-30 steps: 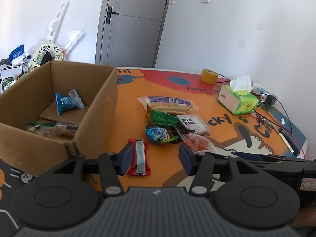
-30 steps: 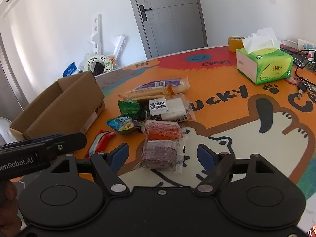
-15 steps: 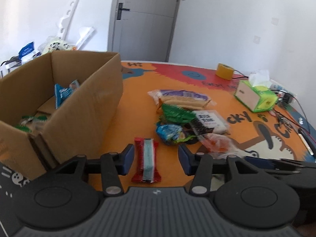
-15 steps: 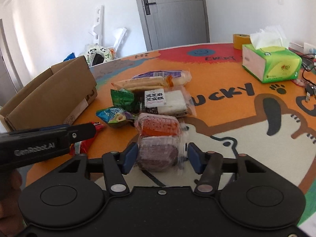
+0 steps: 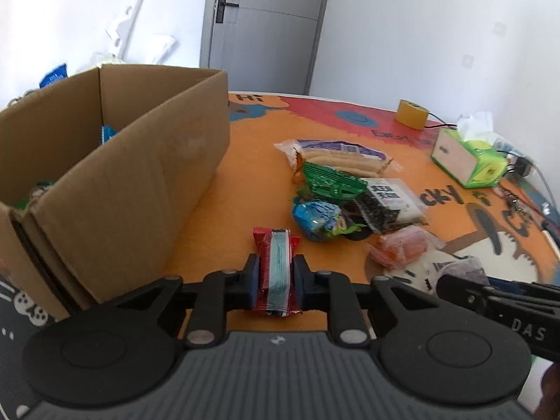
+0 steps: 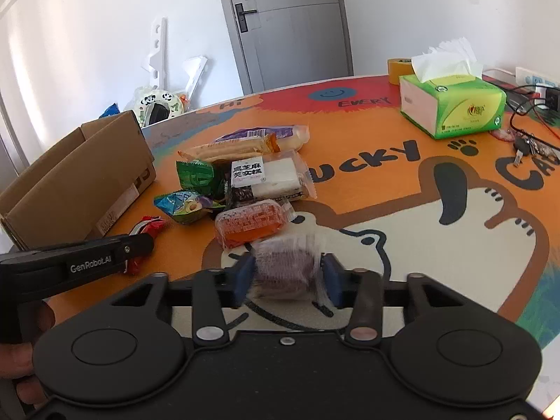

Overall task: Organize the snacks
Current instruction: 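Grasp red-wrapped bar with left tool while right tool grasps purple-filled cake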

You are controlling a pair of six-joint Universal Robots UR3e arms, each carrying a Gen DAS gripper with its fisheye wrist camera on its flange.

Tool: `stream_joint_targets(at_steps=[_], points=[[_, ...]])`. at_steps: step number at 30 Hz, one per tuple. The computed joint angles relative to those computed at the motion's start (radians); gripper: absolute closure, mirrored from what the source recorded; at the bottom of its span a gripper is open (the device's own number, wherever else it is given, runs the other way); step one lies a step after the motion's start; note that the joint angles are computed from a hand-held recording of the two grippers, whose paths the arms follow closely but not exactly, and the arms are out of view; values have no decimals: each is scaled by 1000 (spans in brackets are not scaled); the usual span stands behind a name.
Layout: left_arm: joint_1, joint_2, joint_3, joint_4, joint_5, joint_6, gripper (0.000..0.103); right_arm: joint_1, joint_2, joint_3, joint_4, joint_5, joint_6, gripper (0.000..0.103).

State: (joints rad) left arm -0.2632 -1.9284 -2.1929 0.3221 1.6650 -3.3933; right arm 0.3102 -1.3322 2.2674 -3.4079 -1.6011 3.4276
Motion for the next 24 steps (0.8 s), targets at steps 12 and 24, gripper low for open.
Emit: stream_joint_targets(at_steps=[12,24], points=[[-5,110,-66,30,-48,-2,85,5,-67,31,-27,3,14,65],[38,263,-112,27,-77,35,85,63,-78,-68,3,-31,6,66]])
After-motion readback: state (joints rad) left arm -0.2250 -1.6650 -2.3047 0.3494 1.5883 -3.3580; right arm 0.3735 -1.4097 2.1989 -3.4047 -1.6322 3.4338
